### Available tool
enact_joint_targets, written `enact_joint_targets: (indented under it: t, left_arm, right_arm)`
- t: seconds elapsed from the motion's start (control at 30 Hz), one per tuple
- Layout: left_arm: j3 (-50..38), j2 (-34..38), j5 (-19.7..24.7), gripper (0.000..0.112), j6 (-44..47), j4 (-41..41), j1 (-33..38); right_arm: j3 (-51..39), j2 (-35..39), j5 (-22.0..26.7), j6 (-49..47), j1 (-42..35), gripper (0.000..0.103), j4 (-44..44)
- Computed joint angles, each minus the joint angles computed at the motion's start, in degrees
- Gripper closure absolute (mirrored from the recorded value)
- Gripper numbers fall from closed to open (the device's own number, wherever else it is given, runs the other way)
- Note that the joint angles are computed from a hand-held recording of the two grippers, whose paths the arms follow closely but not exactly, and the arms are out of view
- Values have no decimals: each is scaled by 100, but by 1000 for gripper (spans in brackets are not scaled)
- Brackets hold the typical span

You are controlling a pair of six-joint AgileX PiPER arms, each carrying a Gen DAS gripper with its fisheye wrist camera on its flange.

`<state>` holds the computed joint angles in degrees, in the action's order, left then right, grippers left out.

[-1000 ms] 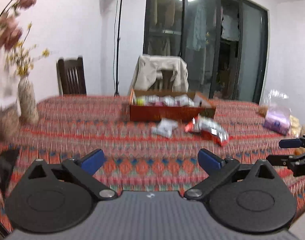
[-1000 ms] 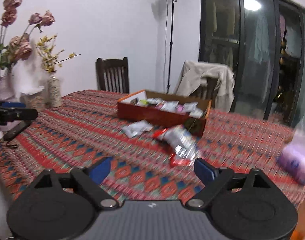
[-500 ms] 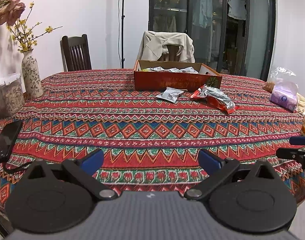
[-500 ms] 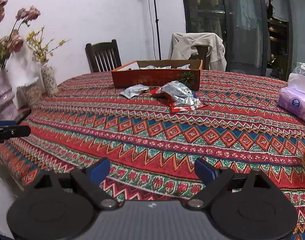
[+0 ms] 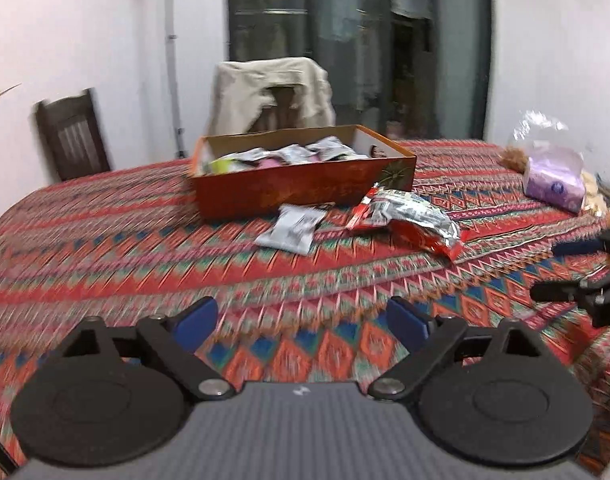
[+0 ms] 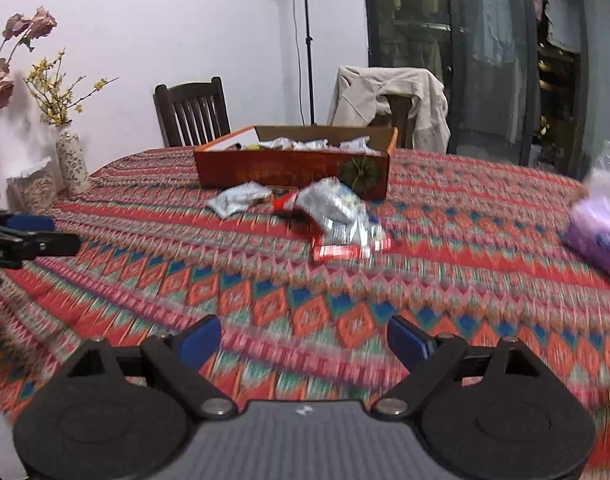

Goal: Organize snacks
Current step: 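Withdraw both tools from the box back toward the snack pile, then grasp a white packet with the left tool while the right tool grasps a silver bag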

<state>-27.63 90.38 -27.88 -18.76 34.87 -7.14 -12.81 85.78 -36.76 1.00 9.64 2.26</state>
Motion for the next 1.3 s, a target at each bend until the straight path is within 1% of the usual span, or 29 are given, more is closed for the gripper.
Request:
enact_joint_targets:
  t: [0.03,0.13,0.17,0.23,0.27,0.3,0.33,0.37,0.4,0.43,0.5,0.53,0.57,0.6,0.63,0.67,0.7,0.73,0.87,0.97,1.07,1.13,1.17,1.23,1.3]
  left_arm:
    - [-373,360,50,22,104,-32,-77]
    - [-1650,1412,453,26,235,-26,-311]
    - [-2128,1766,598,26,128,125,-357]
    - [-2959,2335,849,27,-691,978,-359]
    - [-3414,2636,1030,28,-1264,1498,-381]
    - [-3726,2858,1110,28,-1683,1888,-394]
    - [-4018,3072,1133,29,-2094,2256,-393]
    - [-4290,3261,1117,29,-2620,2763,-372]
    - [-4495,3409,1092,30,-3008,3131,-367]
    - [-4688,3544,1075,31,-3343,3428,-354]
    - [-4998,3774,1001,35,-3933,3951,-329]
    - [-5099,3865,943,40,-4165,4161,-313]
    - [-5149,3920,880,47,-4168,4159,-301]
    - [-5134,3929,850,52,-3974,3965,-292]
    - [-5114,3923,765,65,-3946,3937,-260]
    - [-5103,3925,701,66,-3930,3922,-232]
    - [-5100,3925,682,67,-3959,3942,-222]
    - [-5086,3910,701,69,-3944,3899,-230]
    - [-5062,3893,722,71,-3885,3821,-231]
    - [-5035,3882,761,71,-3746,3680,-262]
    - [-4939,3821,930,72,-3333,3209,-333]
    - [-4841,3711,981,71,-3376,3220,-350]
    - [-4716,3578,991,72,-3406,3198,-354]
    - [-4362,3250,922,71,-3364,3153,-324]
    - [-3792,2746,1013,71,-2904,2721,-347]
  right_arm:
    - [-331,193,128,95,-187,14,-324]
    - [-1336,814,456,455,-565,14,-1132]
    - [-1712,1027,654,543,-627,14,-1302]
    - [-2473,1504,1024,505,-670,14,-1484]
    - [-2837,1710,1313,310,-629,14,-1333]
    - [-3209,1924,1617,-36,-573,14,-1046]
    - [-3523,2147,1757,-291,-564,14,-936]
    - [-3822,2369,1867,-317,-591,14,-1045]
    - [-4074,2538,2011,-152,-620,14,-1264]
    - [-4385,2740,2180,230,-677,14,-1694]
    - [-4826,3049,2285,1251,-791,14,-2830]
    - [-5017,3189,2287,1792,-847,14,-3403]
    - [-5176,3311,2252,2235,-895,14,-3861]
    - [-5311,3420,2223,2621,-929,14,-4244]
    - [-5363,3481,2185,2793,-951,14,-4397]
    - [-5407,3550,2125,3031,-988,16,-4610]
    - [-5460,3611,2088,3425,-1024,27,-4987]
    - [-5488,3653,2107,3592,-1028,32,-5136]
    - [-5389,3623,2012,3240,-1019,41,-4731]
    - [-5329,3598,1915,3324,-1038,41,-4800]
    - [-5269,3563,1908,3098,-1015,42,-4556]
    - [-5190,3497,1835,3127,-1034,42,-4546]
    - [-5126,3436,1816,3037,-1031,42,-4421]
    - [-4924,3231,1840,2545,-978,43,-3901]
    - [-4573,2900,1787,2071,-910,43,-3409]
